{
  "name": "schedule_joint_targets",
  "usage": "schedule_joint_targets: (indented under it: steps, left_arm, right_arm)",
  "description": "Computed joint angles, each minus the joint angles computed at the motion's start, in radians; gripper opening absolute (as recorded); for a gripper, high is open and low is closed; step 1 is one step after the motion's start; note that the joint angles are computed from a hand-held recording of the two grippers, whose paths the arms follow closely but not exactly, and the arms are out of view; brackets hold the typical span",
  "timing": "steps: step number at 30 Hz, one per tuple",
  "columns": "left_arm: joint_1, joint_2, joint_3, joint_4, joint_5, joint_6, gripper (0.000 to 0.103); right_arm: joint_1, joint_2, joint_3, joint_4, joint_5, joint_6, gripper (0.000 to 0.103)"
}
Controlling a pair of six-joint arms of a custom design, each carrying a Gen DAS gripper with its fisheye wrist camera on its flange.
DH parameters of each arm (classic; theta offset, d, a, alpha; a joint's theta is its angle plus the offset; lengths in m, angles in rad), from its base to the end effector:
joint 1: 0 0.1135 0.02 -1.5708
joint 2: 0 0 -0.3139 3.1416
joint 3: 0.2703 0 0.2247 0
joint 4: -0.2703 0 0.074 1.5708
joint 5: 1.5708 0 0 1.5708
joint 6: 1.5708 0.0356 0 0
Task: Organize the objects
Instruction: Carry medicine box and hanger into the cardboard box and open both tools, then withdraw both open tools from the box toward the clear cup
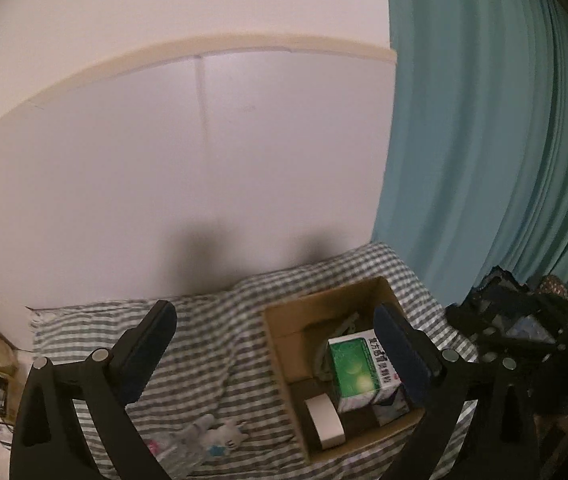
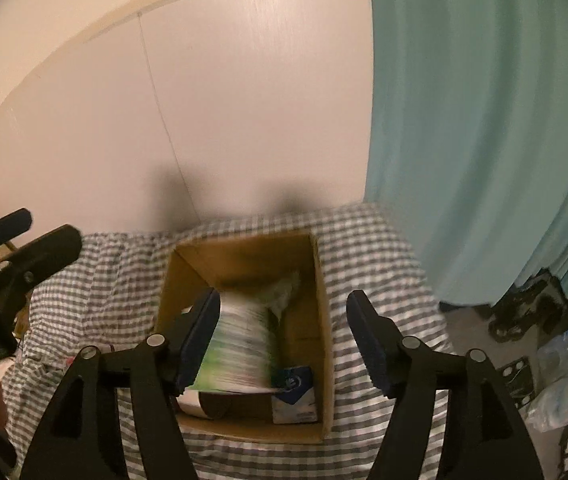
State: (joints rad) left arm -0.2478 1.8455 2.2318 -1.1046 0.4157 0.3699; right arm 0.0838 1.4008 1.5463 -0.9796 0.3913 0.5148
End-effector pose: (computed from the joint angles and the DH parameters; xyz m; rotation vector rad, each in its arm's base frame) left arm 0.3487 -0.1031 0.4827 0.8844 2.0669 -0.4091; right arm 0.2446 0.0069 0.4344 0.6709 2.2330 -0.1757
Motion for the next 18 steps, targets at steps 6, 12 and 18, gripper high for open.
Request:
schedule_joint_targets:
  steps: [6, 12, 18]
  left_arm:
    - [0.172, 0.056, 0.202, -0.165, 0.100, 0.074, 0.103]
    - [0.341, 0.164, 0.418, -0.298, 0.174, 0.141, 0.103]
    - [0.486, 0.077, 0.095, -0.082, 0.207, 0.238, 0.103]
  right_arm:
    - [0.162, -0.003, 0.180, -0.150, 0.167, 0.095, 0.071]
    - [0.387, 0.001, 0.240, -0.196, 0.325, 0.242, 0.075]
    - [0.570, 0.133, 0.371, -0.332, 0.421, 0.373, 0.075]
